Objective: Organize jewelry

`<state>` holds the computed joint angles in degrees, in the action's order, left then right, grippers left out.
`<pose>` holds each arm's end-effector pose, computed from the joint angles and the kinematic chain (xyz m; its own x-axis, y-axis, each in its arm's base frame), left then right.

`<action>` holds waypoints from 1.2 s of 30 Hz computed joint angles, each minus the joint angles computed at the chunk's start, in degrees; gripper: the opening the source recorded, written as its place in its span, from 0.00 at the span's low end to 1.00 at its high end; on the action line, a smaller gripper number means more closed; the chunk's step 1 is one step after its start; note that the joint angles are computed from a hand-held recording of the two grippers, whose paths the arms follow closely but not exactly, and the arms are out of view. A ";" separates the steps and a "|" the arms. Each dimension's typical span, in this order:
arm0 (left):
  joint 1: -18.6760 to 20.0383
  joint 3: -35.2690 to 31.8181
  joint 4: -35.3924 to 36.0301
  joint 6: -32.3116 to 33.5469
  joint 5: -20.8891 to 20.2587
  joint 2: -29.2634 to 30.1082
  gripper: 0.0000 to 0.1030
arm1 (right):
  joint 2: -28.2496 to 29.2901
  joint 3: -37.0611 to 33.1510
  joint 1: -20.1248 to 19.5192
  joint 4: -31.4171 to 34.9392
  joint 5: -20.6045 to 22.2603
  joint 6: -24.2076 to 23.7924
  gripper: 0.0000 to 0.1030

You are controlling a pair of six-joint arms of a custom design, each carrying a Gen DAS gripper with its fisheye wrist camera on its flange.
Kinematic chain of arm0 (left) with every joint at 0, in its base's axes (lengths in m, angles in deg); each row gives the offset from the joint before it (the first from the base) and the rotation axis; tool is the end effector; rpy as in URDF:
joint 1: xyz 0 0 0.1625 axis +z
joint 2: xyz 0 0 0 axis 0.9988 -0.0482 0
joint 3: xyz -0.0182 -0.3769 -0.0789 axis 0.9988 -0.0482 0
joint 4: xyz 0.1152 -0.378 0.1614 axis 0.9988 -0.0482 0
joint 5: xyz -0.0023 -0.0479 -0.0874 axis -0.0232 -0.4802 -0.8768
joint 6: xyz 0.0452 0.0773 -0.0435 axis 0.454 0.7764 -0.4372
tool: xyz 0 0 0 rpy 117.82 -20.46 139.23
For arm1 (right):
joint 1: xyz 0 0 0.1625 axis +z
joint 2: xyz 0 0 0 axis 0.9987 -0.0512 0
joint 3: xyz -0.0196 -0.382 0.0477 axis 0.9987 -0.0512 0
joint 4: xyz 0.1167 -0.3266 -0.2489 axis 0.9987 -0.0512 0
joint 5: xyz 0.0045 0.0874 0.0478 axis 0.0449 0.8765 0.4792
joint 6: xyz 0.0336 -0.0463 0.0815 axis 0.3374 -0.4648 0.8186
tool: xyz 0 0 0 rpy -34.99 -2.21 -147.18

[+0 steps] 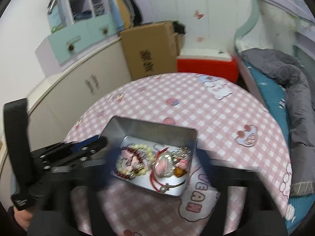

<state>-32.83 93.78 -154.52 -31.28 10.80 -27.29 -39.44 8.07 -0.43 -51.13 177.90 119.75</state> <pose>-0.3065 -0.7563 -0.0389 -0.7720 0.3179 -0.5504 0.5812 0.7035 -0.4090 0.0604 -0.6900 0.2605 -0.8161 -0.0260 0.5773 -0.4434 0.6688 -0.5967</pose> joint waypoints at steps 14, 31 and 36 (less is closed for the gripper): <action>-1.75 19.05 -25.02 5.05 3.48 -11.17 0.94 | -12.68 20.38 0.39 -15.92 0.66 3.92 0.93; -8.63 32.12 -41.69 18.80 7.52 -18.26 0.94 | -25.47 38.74 7.53 -33.49 7.57 -2.41 0.93; -10.84 35.72 -44.64 19.14 9.26 -20.57 0.94 | -28.62 43.11 9.57 -37.48 9.34 -4.36 0.93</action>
<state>-43.67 129.51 -199.16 -12.14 20.06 -47.86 -68.06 51.18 9.14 -88.61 187.23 115.39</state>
